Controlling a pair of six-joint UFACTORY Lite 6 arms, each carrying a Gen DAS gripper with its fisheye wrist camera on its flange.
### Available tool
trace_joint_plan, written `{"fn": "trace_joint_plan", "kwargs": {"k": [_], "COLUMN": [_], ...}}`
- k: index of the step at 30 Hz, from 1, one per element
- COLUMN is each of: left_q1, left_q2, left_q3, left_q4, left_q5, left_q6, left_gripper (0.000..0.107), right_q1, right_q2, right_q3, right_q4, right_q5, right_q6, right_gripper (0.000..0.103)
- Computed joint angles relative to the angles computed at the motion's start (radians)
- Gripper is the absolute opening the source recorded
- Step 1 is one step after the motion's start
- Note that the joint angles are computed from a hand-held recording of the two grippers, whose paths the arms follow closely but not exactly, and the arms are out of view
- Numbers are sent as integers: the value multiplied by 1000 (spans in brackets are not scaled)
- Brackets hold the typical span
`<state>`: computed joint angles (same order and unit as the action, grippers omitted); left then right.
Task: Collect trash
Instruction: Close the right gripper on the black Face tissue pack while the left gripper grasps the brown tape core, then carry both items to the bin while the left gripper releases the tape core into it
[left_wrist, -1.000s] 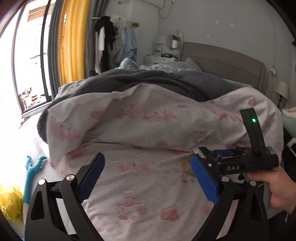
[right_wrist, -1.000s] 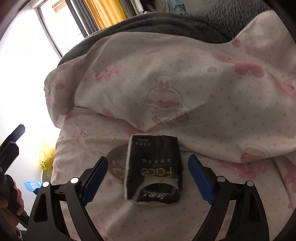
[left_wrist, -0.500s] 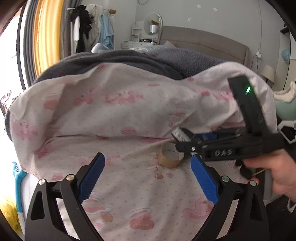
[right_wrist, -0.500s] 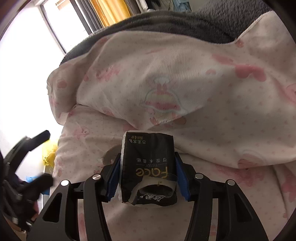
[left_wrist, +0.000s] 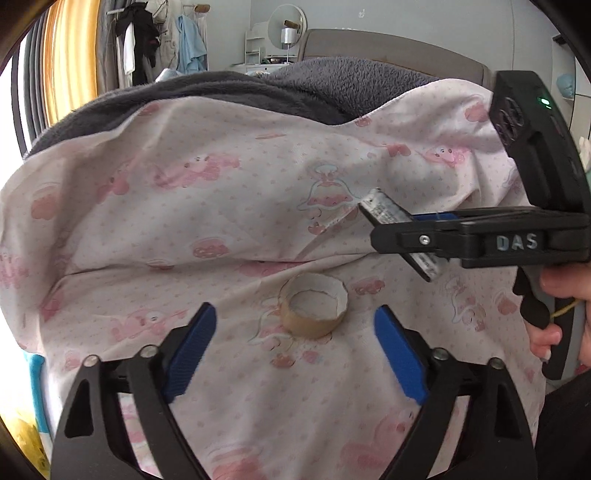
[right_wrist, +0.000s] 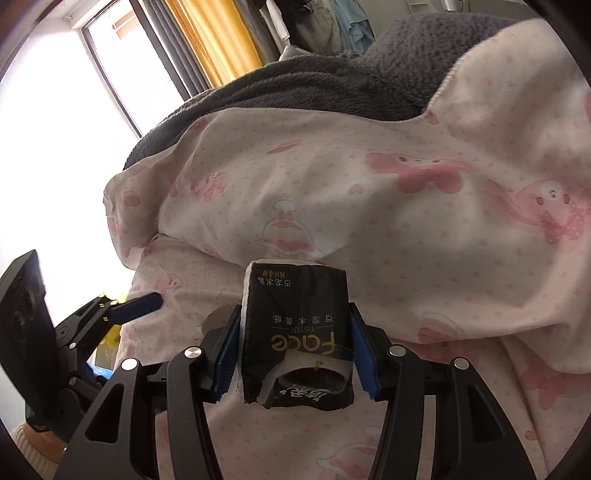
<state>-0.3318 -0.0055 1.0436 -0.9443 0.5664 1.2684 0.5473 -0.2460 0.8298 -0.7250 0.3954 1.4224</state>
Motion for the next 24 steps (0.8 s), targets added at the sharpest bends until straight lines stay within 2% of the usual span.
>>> {"fn": "trace_joint_plan", "kwargs": {"k": [7, 11, 15, 17, 19, 24], "left_q1": [-74, -106, -142, -151, -144, -100], "left_q2": [94, 130, 170, 178, 176, 111], "left_q3": [68, 90, 114, 118, 110, 49], "left_q4": [72, 88, 155, 182, 155, 59], "left_q5": [-45, -59, -87, -102, -99, -85], "left_q6": [-93, -122, -201, -231, -207, -136], "left_gripper": [76, 74, 59, 58, 49, 49], "right_q1": [-35, -44, -46, -47, -44, -6], "right_q2": [-73, -95, -96, -105, -111, -127], "right_q3": [-42, -55, -64, -78, -85, -85], "right_q4": [67, 109, 125, 127, 118, 47], "right_q5": [-8, -12, -11, -14, -15, 2], "right_q6": [-90, -133, -149, -142, -126, -27], "right_gripper": [55, 55, 55, 55, 55, 55]}}
